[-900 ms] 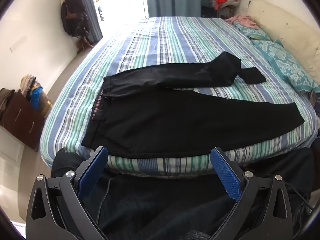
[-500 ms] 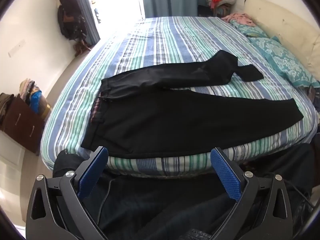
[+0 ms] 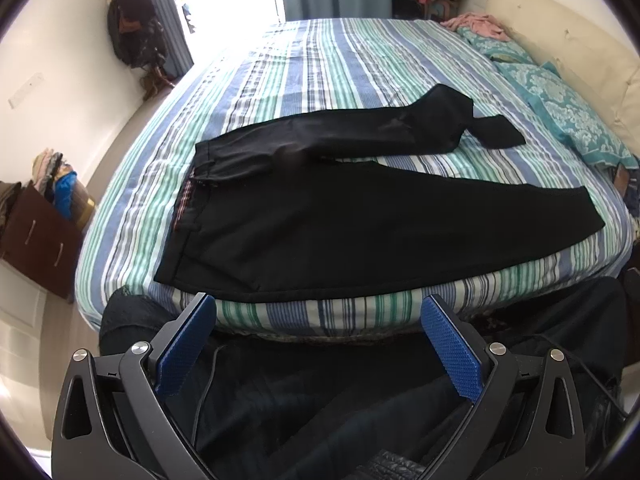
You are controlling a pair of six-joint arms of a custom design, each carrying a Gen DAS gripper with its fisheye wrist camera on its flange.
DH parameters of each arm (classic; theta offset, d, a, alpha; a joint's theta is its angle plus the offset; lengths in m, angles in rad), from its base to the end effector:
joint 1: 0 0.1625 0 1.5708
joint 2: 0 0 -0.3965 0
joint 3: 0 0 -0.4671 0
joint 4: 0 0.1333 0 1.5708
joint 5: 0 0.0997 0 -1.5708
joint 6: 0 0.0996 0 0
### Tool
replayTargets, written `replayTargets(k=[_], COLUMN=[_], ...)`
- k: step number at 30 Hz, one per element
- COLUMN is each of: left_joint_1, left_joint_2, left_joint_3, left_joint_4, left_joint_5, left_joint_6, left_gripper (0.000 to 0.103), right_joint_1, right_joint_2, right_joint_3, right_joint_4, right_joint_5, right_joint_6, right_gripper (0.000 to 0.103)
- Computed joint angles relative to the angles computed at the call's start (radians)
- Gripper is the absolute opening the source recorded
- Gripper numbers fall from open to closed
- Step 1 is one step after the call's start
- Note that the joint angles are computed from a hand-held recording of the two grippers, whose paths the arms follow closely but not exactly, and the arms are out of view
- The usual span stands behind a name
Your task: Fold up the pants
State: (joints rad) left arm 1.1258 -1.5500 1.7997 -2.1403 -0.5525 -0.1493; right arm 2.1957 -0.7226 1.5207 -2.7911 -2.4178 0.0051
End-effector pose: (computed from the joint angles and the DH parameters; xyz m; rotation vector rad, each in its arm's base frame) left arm -0.0493 -0.6101 0.4252 0.1259 2.1663 -0.6865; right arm 0.4813 -0.5670 0.0709 0.4983 -2.2971 0.8035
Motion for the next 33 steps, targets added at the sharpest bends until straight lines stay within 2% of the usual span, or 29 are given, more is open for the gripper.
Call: replayTargets(k=[11,33], left_joint_1=[0.007,-0.005], left_joint_2=[0.001,0.009], left_joint_3=[-0.012,-0.012], left_joint_4=[0.053,0.038], left_joint_5=[-0.011,0.008], left_joint_6=[-0.026,0.01], left_gripper=[0.102,0.102], right_joint_1=[-0.003,-0.006], right_joint_2=[0.0,0.002], right_joint_3=[-0.005,-0.013], right_joint_4=[0.051,0.078], right_joint_5=[0.016,0.05], right_joint_6=[0.021,0.014], right_gripper=[0.103,0.103])
